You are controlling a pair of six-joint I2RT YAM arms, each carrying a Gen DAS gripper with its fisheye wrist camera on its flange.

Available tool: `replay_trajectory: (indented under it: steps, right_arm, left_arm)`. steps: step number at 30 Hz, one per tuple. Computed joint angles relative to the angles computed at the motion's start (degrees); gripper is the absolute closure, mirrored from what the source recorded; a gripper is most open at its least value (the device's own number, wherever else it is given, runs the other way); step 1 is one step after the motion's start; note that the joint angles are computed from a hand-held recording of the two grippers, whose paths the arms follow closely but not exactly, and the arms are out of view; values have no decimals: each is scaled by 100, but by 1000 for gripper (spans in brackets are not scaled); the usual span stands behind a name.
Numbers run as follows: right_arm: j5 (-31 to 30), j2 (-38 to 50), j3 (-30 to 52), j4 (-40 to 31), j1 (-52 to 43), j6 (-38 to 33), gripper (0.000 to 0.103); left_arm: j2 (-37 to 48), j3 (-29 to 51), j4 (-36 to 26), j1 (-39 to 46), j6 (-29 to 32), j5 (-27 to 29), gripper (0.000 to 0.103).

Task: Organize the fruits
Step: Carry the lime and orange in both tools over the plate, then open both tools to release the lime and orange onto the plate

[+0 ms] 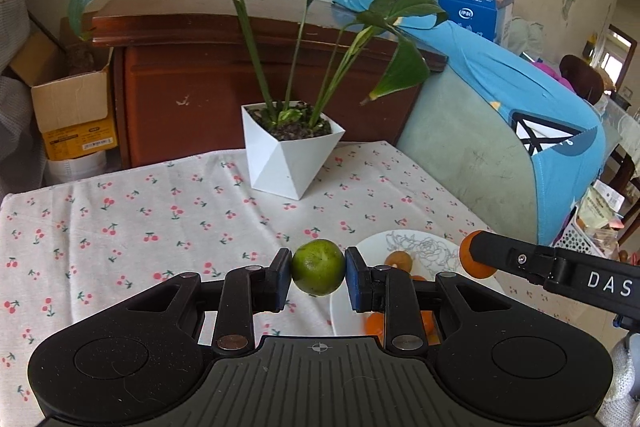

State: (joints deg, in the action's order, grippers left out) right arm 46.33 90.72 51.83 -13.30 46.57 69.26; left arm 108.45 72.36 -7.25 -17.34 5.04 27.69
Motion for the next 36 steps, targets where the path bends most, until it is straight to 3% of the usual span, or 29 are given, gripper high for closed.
replay_trajectory:
  steps: [7, 18, 26, 28, 36]
  right_arm:
    - [-286, -417, -536, -198, -193, 1407, 74]
    - [-762, -391, -880, -190, -341, 2487, 72]
    - [-634, -449, -907, -155, -307, 2460, 70]
    - [-633, -509, -941, -47, -286, 2359, 70]
    - [-771, -423, -904, 704, -99, 1322, 70]
  left_arm:
    - [209, 62, 62, -345, -81, -6, 77]
    - [515, 151, 86, -629, -51, -132, 77]
    - [303, 89, -91, -577, 45, -189, 75]
    - [220, 150, -273, -524, 110, -225, 70]
    - [87, 629, -1053, -159, 608, -370, 61]
